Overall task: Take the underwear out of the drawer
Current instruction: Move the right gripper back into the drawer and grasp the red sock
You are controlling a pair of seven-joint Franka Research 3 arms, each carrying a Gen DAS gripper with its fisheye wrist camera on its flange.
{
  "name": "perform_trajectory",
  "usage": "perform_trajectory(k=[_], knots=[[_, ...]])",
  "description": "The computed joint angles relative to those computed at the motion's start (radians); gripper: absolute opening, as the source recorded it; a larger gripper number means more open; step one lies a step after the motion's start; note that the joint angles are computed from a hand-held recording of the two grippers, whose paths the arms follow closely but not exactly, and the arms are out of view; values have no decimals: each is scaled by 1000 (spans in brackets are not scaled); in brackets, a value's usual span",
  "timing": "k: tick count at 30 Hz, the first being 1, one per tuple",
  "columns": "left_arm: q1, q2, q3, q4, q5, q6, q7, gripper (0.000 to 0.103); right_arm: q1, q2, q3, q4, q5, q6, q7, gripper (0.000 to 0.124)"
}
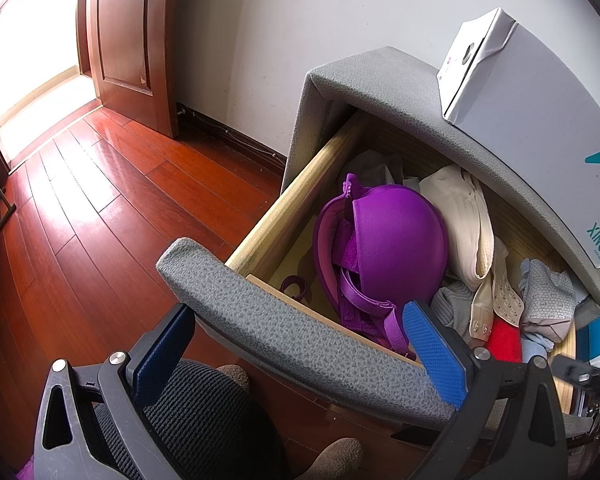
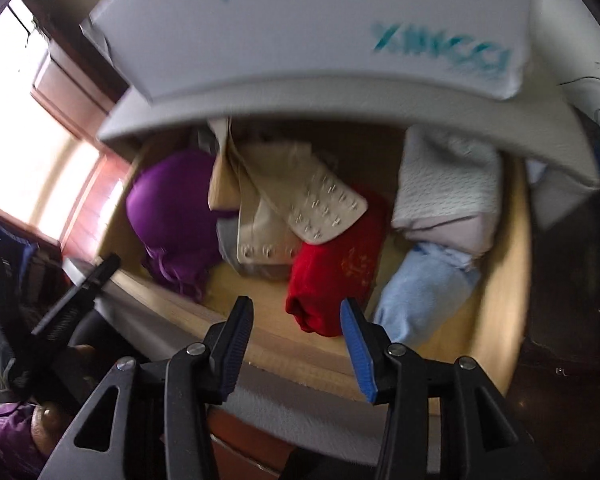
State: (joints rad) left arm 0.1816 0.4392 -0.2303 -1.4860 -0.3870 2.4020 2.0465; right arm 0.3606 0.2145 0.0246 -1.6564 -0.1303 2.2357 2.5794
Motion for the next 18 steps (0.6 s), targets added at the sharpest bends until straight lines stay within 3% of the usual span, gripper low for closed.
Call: perform_trajectory(k=[8,11,13,18], knots=[[1,0,-1,0,1,0,0,103,-9,200,-11,256,80,-202,-103,46],[1,0,-1,0,0,1,0,103,0,281,-26,376,80,-332,-125,46],[0,2,-1,2,1,0,0,103,-4,301,-28,392,99,-340,-145,47],[1,0,-1,-2,0,1,1,103,3,255,-40,305,106,-268,-128,26]])
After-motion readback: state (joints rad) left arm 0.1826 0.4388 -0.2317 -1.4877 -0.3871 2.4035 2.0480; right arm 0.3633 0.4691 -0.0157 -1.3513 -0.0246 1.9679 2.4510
